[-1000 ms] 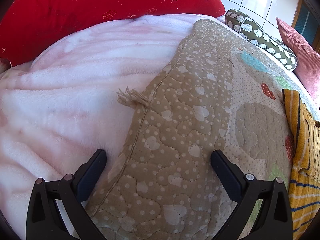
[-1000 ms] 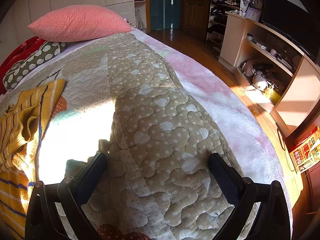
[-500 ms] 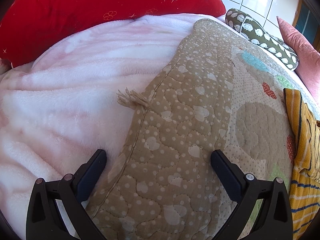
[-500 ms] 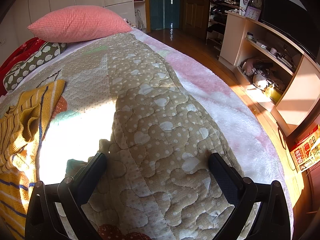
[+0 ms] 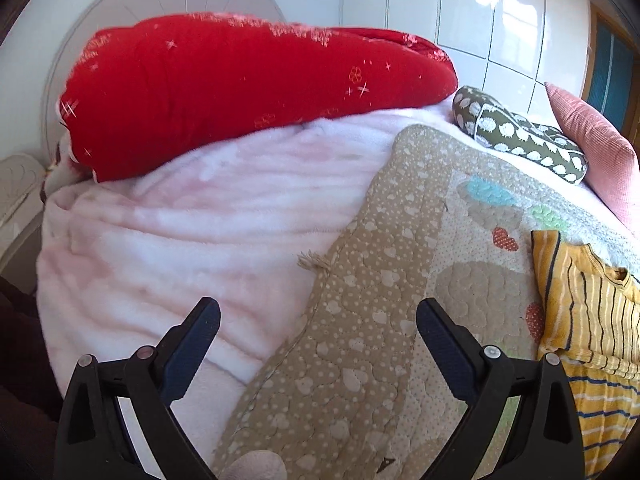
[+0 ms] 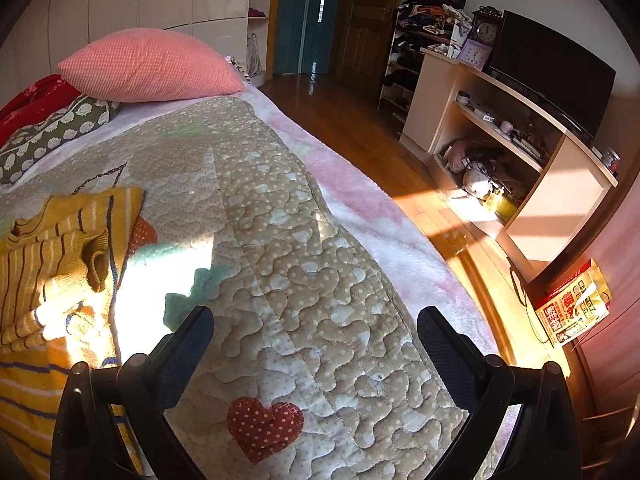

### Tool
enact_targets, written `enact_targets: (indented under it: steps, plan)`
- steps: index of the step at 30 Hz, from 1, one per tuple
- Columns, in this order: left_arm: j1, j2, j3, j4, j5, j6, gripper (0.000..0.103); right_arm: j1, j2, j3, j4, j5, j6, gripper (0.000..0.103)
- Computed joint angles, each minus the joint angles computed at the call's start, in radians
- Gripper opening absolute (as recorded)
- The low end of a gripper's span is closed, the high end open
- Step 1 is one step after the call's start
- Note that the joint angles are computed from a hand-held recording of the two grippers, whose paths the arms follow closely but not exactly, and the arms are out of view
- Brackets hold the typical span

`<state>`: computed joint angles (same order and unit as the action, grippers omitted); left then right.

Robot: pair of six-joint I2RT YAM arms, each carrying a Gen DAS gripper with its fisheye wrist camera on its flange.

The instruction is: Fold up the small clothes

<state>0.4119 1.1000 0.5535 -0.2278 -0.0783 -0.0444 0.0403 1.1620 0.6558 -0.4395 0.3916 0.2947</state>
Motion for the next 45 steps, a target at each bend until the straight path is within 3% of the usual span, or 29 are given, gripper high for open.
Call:
enact_targets:
  steps: [5, 7, 9, 12, 16, 23, 33, 37, 45]
  plan:
    - [-0.3, -0.344, -0.009, -0.297, -0.2, -0.055, 0.098, 0.43, -0.242, 0.008, -0.143, 0.214, 0.208, 0.102]
    - [-0.499, -0.413, -0.01, -0.41, -0.263, -0.164, 0.098, 0.558, -0.287, -0.024, -0.115, 0.16, 0.295, 0.102]
    - [-0.732, -0.425, -0.029, -0.482, -0.343, -0.325, 0.098, 0.67, -0.197, -0.005, -0.135, 0.091, 0.418, 0.102]
    - [-0.997, -0.34, -0.064, -0.493, -0.403, -0.556, 0.098, 0.818, -0.114, -0.029, -0.101, 0.102, 0.565, 0.098]
    - [-1.192, -0.175, -0.117, -0.408, -0.421, -0.724, 0.098, 0.918, -0.046, -0.09, -0.039, 0.084, 0.659, 0.098]
    - [-1.275, 0.004, -0.16, -0.29, -0.426, -0.788, 0.099, 0.92, 0.051, -0.155, 0.043, 0.047, 0.672, 0.098]
    - [-1.233, -0.003, -0.184, -0.258, -0.39, -0.766, 0.103, 0.957, 0.153, -0.14, 0.073, 0.113, 0.661, 0.102]
    - [-1.184, -0.044, -0.203, -0.252, -0.32, -0.754, 0.103, 0.957, 0.186, -0.11, 0.039, 0.112, 0.646, 0.102]
    - [-1.209, -0.119, -0.2, -0.315, -0.309, -0.784, 0.103, 0.944, 0.202, -0.099, 0.041, 0.101, 0.608, 0.102]
